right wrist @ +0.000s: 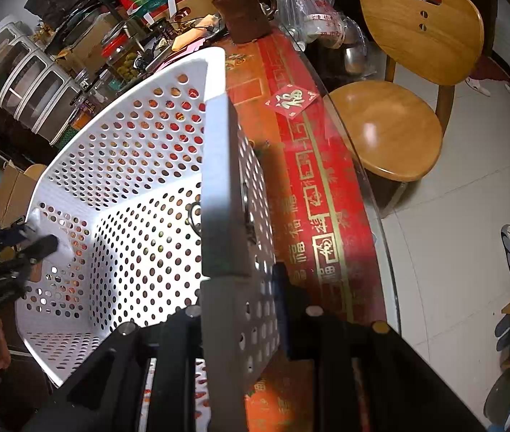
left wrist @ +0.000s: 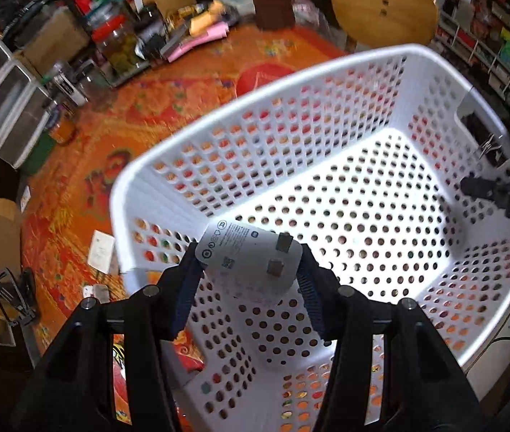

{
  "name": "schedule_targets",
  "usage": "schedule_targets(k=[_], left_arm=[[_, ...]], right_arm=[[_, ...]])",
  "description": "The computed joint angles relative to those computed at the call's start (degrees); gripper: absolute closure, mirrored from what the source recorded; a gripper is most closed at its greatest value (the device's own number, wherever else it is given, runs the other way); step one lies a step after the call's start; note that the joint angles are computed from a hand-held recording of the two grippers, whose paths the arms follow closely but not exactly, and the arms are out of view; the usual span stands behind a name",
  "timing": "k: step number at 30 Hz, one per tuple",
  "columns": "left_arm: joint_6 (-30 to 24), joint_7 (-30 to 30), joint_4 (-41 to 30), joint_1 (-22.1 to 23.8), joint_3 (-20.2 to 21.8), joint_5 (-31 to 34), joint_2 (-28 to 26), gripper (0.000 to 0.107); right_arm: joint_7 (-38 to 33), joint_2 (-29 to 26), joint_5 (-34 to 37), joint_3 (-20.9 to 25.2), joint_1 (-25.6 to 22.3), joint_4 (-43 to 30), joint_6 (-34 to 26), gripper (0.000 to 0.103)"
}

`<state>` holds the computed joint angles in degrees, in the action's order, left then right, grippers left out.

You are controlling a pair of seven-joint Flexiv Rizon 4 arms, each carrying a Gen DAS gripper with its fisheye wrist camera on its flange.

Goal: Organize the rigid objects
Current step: 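Carry the adapter over the basket and open the left tool, then grasp the white square card with the left tool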

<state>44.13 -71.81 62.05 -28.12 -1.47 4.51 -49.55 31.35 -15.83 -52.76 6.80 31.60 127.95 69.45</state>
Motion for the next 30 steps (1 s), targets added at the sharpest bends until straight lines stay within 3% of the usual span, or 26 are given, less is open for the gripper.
schedule_targets(k=[3, 6, 8, 10, 11, 15, 21, 26, 29, 30], left_arm=[[-3.3, -0.3, -2.4, -0.5, 0.3, 0.1, -1.6, 0.057], [-3.0, 0.3, -1.7, 0.0, -0.4, -0.4, -1.7, 0.056], [-0.5, 0.3, -0.3, -0.1, -0.2, 0.1, -1.1, 0.044], [3.0, 0.7, 1.8, 0.1, -0.3, 0.6, 0.2, 0.014], [5.1, 1.0, 3.4, 0.6, -0.8, 0.2, 1.1, 0.011], [12.4, 3.5, 10.3, 3.2, -3.4, -2.6, 5.3, 0.011], [24.9, 10.1, 24.3, 11.9, -9.5, -12.4, 13.5, 0.008], [28.5, 11.5, 28.3, 16.6, -7.8, -17.2, 15.8, 0.007], [26.7, 11.0, 26.7, 19.6, -7.0, -20.1, 13.7, 0.006], [25.3, 9.3, 24.6, 19.1, -4.7, -19.4, 12.0, 0.005]], right_arm=[[-0.2, 0.0, 0.3, 0.1, 0.0, -0.1, -0.2, 0.083], [-0.2, 0.0, 0.4, 0.1, 0.1, -0.1, -0.2, 0.083], [-0.3, 0.0, 0.5, 0.2, 0.1, -0.1, -0.4, 0.083], [-0.4, 0.0, 0.6, 0.2, 0.1, -0.1, -0.4, 0.083], [-0.4, 0.0, 0.6, 0.2, 0.1, -0.1, -0.3, 0.083], [-0.7, 0.1, 1.1, 0.3, 0.1, -0.2, -0.8, 0.083], [-0.2, 0.1, 0.4, 0.2, 0.1, -0.1, -0.6, 0.084], [-1.3, 0.0, 1.5, 0.5, 0.1, -0.6, -1.3, 0.084], [-1.5, -0.1, 1.9, 0.6, 0.2, -0.7, -1.5, 0.084], [-1.5, -0.1, 1.9, 0.6, 0.3, -0.7, -1.6, 0.084]])
